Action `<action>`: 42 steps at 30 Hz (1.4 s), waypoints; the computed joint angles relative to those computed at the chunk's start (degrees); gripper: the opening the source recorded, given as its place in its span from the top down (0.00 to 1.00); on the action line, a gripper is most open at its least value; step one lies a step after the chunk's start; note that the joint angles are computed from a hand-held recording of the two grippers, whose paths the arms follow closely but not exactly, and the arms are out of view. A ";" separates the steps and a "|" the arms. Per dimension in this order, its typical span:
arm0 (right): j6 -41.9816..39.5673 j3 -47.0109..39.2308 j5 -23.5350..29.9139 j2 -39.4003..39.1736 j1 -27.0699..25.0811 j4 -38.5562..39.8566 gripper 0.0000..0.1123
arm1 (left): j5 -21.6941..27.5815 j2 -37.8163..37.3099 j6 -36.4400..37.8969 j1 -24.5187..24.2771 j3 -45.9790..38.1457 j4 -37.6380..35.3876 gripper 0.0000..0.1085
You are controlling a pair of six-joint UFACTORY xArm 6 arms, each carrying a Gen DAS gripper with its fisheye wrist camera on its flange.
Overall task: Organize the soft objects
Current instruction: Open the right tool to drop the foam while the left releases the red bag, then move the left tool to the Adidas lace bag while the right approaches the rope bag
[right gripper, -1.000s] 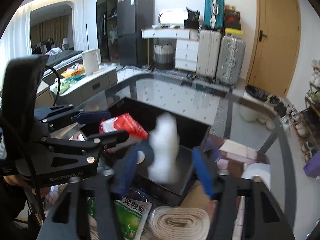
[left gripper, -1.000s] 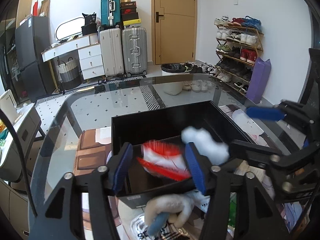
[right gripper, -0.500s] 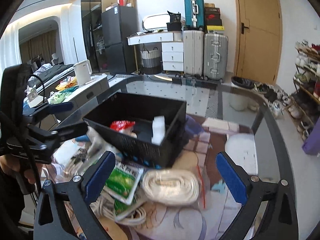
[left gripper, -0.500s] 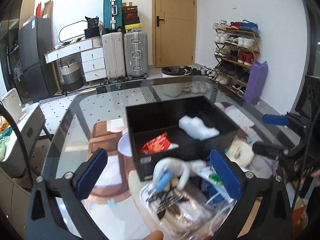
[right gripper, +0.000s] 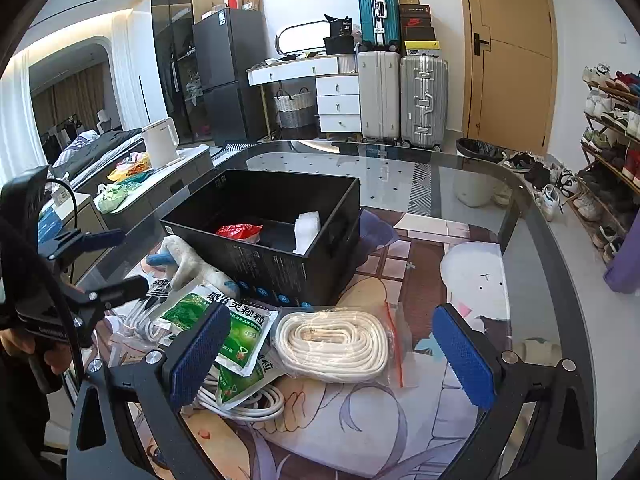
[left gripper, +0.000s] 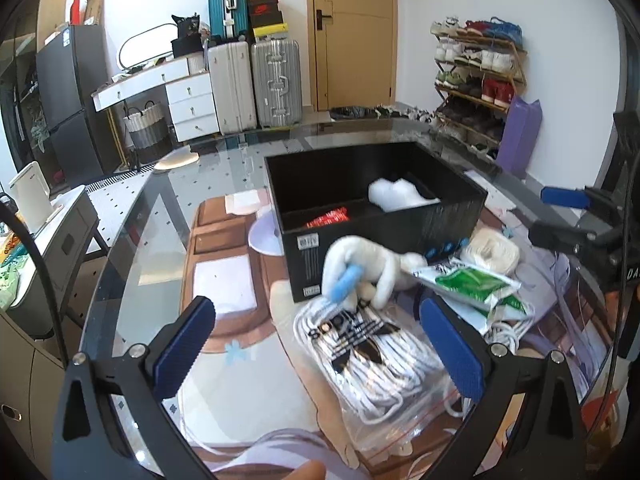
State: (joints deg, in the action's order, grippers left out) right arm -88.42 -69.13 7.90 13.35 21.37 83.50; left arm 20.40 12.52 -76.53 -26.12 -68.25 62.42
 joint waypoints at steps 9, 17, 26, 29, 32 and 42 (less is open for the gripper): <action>-0.04 0.12 -0.61 0.05 0.15 0.01 0.09 | 0.26 2.32 3.28 0.04 -1.14 -7.85 0.05; -2.26 0.50 -1.01 -0.58 0.24 2.33 0.09 | -0.13 4.81 4.47 0.50 -2.34 -12.77 0.05; 2.82 0.32 -0.84 0.32 -0.44 -1.87 0.09 | 1.27 4.69 7.81 1.11 -1.45 -16.31 0.05; 4.00 0.16 -0.23 0.62 -0.66 -3.07 0.09 | 1.01 5.41 9.53 0.98 -1.78 -17.95 0.05; 5.77 0.08 -0.49 1.17 -0.55 -5.06 0.09 | 1.82 5.65 9.94 0.75 -2.09 -17.88 0.05; 24.58 0.12 -0.81 4.21 -1.92 -23.35 0.09 | 1.00 5.59 11.21 1.07 -1.41 -20.00 0.05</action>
State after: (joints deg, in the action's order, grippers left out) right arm -63.84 -69.01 7.09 17.56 19.45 60.14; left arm 21.39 18.11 -65.32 -25.06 -69.66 42.41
